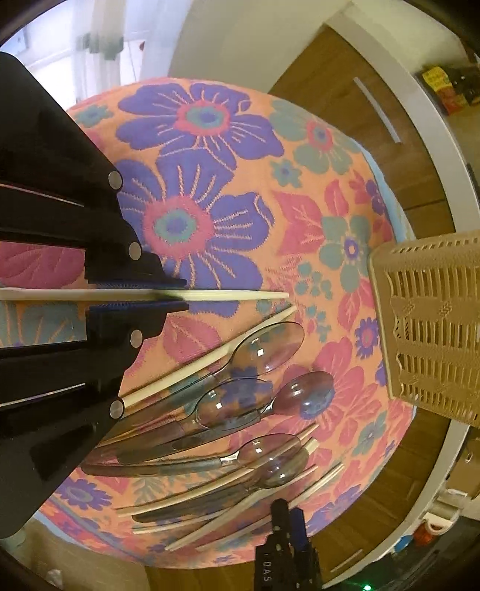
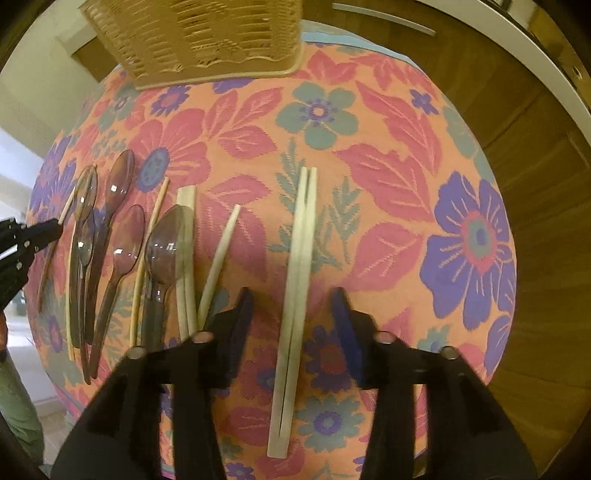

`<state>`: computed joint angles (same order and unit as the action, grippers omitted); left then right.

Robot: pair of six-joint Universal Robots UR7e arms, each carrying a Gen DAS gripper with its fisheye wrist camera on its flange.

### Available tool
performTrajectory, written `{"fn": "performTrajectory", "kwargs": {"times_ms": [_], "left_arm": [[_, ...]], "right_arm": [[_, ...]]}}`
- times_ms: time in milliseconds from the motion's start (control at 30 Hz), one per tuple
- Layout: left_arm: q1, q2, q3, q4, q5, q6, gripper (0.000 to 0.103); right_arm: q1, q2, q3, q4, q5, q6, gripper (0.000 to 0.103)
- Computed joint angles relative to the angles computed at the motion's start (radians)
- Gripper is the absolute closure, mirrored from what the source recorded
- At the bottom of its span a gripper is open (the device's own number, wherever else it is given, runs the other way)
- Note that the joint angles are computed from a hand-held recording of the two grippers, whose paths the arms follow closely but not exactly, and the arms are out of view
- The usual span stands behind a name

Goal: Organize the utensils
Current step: 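Lift the chopsticks with the right tool and carry them to the beige caddy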

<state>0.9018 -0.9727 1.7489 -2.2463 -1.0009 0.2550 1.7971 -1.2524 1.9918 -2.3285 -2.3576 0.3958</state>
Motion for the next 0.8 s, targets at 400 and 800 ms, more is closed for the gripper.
{"fn": "performTrajectory", "kwargs": {"times_ms": [400,800], "left_arm": [[-0.02,0.021,0.012,-0.084,-0.026,0.045,0.1],[-0.058,-0.033,-0.031,-0.475,-0.32,0.079,0.099]], "right_arm": [[-0.01,-0.017,0.012,-0.141,0.089,-0.115,0.093],[0.135,-0.014,0.061,-0.789,0.095,-0.539,0.093]]}}
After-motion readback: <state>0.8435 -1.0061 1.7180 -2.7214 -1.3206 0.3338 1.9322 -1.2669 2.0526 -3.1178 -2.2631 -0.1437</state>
